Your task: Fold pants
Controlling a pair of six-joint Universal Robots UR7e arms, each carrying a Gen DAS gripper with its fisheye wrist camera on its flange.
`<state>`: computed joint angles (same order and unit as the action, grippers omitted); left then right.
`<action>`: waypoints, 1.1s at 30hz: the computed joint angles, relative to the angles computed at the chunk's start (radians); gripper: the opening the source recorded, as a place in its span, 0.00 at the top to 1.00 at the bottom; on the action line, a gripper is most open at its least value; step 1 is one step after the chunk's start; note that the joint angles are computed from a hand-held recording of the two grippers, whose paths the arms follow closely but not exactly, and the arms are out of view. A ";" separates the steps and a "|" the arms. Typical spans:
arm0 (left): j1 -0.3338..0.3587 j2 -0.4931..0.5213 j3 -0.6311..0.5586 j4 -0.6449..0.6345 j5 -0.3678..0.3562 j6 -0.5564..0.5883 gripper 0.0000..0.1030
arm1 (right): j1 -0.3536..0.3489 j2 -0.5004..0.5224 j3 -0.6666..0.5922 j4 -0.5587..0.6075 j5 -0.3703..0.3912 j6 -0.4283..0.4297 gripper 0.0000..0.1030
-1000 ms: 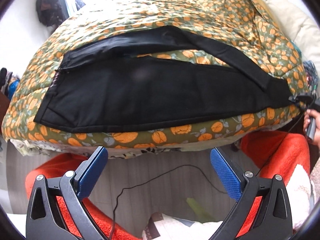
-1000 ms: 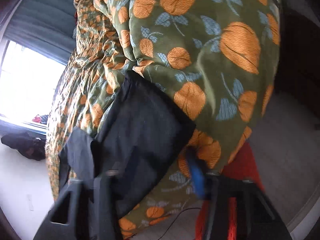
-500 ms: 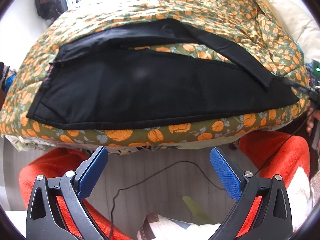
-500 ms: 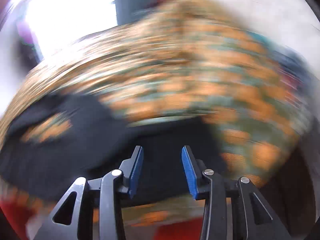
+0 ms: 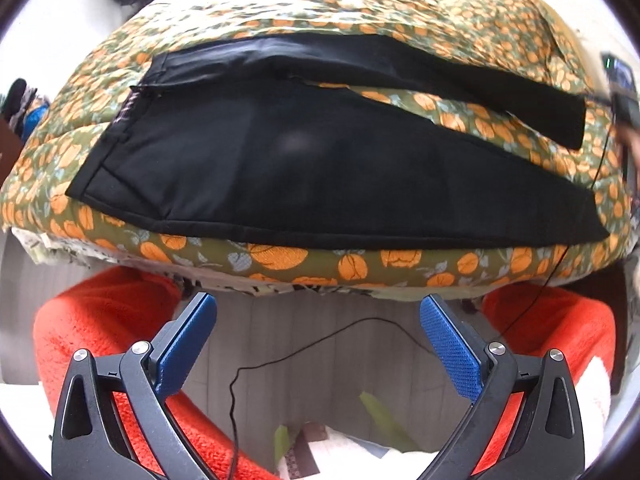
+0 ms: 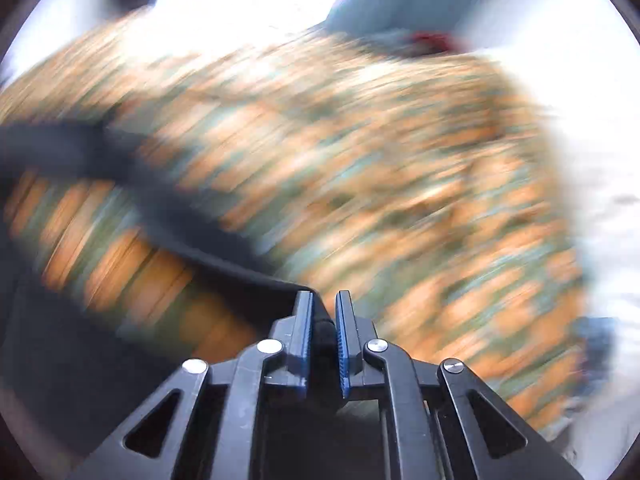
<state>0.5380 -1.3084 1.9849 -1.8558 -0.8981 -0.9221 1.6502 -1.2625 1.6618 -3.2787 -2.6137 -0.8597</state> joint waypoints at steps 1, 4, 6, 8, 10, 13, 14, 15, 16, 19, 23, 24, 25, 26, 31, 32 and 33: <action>-0.003 -0.004 0.003 0.001 0.009 -0.002 0.01 | 0.003 0.047 -0.095 -0.063 -0.042 -0.024 0.65; 0.000 -0.009 0.012 0.007 0.029 -0.017 0.01 | 0.014 0.047 -0.182 -0.038 -0.007 0.100 0.54; 0.026 -0.006 0.015 0.006 0.017 -0.029 0.01 | 0.017 -0.020 -0.065 0.025 0.082 0.171 0.39; 0.066 0.006 0.004 0.010 -0.003 -0.028 0.01 | 0.012 -0.102 0.114 0.110 0.194 0.224 0.39; 0.100 0.019 -0.020 0.020 0.019 0.001 0.01 | -0.004 -0.182 0.287 0.159 0.307 0.281 0.39; 0.180 0.026 -0.080 -0.017 0.111 0.074 0.01 | 0.000 -0.264 0.554 0.165 0.431 0.373 0.39; 0.219 0.026 -0.105 -0.061 0.159 0.104 0.01 | 0.008 -0.277 0.610 0.151 0.447 0.382 0.39; 0.251 0.027 -0.124 -0.097 0.196 0.129 0.01 | 0.018 -0.281 0.652 0.133 0.461 0.388 0.39; 0.293 0.033 -0.150 -0.157 0.236 0.176 0.01 | 0.032 -0.286 0.695 0.114 0.476 0.400 0.39; 0.428 0.083 -0.255 -0.325 0.317 0.352 0.01 | 0.072 -0.281 0.703 0.226 0.528 0.420 0.39; 0.575 0.123 -0.407 -0.329 0.208 0.329 0.06 | 0.090 -0.207 0.680 0.184 0.532 0.259 0.37; 0.590 0.119 -0.414 -0.355 0.159 0.324 0.10 | 0.080 -0.201 0.671 0.208 0.539 0.272 0.37; 0.602 0.116 -0.415 -0.409 0.091 0.334 0.10 | 0.083 -0.205 0.681 0.219 0.539 0.296 0.37; 0.607 0.116 -0.410 -0.474 0.029 0.355 0.10 | 0.081 -0.205 0.681 0.238 0.542 0.317 0.37; 0.547 0.229 -0.440 -0.521 0.085 0.533 0.10 | 0.101 -0.173 0.697 0.212 0.547 0.336 0.37; 0.533 0.276 -0.459 -0.472 0.174 0.566 0.10 | 0.100 -0.171 0.698 0.215 0.551 0.354 0.37; 0.529 0.316 -0.482 -0.394 0.254 0.570 0.10 | 0.093 -0.169 0.694 0.224 0.559 0.372 0.37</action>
<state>1.0674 -0.9924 1.5032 -2.2498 -0.6439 -0.3521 1.7431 -1.4317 2.3557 -3.0547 -2.0548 -0.4875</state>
